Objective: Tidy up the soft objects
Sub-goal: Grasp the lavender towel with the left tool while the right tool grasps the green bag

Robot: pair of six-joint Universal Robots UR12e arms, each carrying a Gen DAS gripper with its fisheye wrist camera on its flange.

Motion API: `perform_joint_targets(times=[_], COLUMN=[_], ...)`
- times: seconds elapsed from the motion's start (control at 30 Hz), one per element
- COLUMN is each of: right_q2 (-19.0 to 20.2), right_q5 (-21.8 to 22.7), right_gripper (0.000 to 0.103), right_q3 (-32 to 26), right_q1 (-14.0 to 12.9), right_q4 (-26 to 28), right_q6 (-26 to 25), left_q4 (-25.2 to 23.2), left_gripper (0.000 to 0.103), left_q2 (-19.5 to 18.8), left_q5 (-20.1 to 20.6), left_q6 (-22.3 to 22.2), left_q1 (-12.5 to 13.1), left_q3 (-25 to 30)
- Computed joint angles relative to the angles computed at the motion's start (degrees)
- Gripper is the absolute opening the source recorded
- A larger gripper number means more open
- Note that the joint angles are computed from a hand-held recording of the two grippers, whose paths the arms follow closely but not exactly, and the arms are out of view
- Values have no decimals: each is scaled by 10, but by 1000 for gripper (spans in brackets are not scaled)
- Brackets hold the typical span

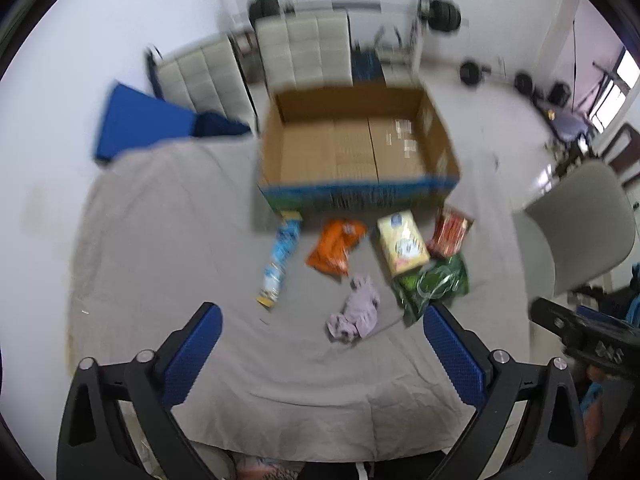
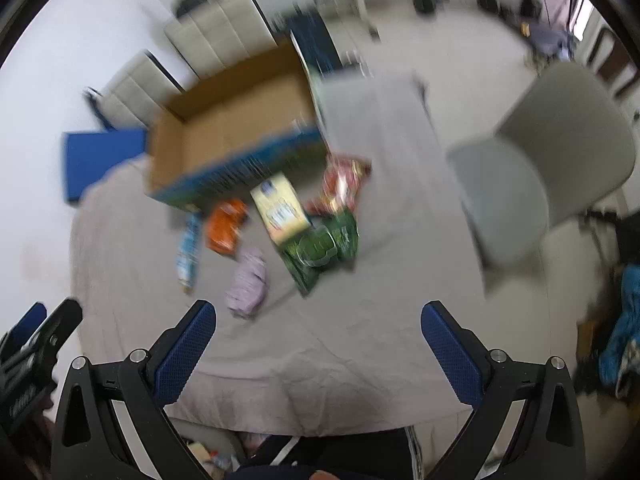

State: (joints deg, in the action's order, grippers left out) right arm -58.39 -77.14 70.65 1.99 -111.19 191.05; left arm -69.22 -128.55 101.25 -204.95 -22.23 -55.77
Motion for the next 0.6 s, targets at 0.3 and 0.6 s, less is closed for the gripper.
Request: perform_joint_targets(times=[0.3, 0.6], right_q2=[128, 175], right_q5=[110, 133], right_gripper=[100, 52], right_q3=[-57, -104], right_q1=[-12, -6], right_q4=[62, 103], right_q6=[170, 170], left_q4=[-91, -116], left_gripper=[89, 89], left_q2=[-74, -99], left_q5=[-75, -113], left_q6=[-33, -43], left_q1=[19, 26], left_q3=[36, 52])
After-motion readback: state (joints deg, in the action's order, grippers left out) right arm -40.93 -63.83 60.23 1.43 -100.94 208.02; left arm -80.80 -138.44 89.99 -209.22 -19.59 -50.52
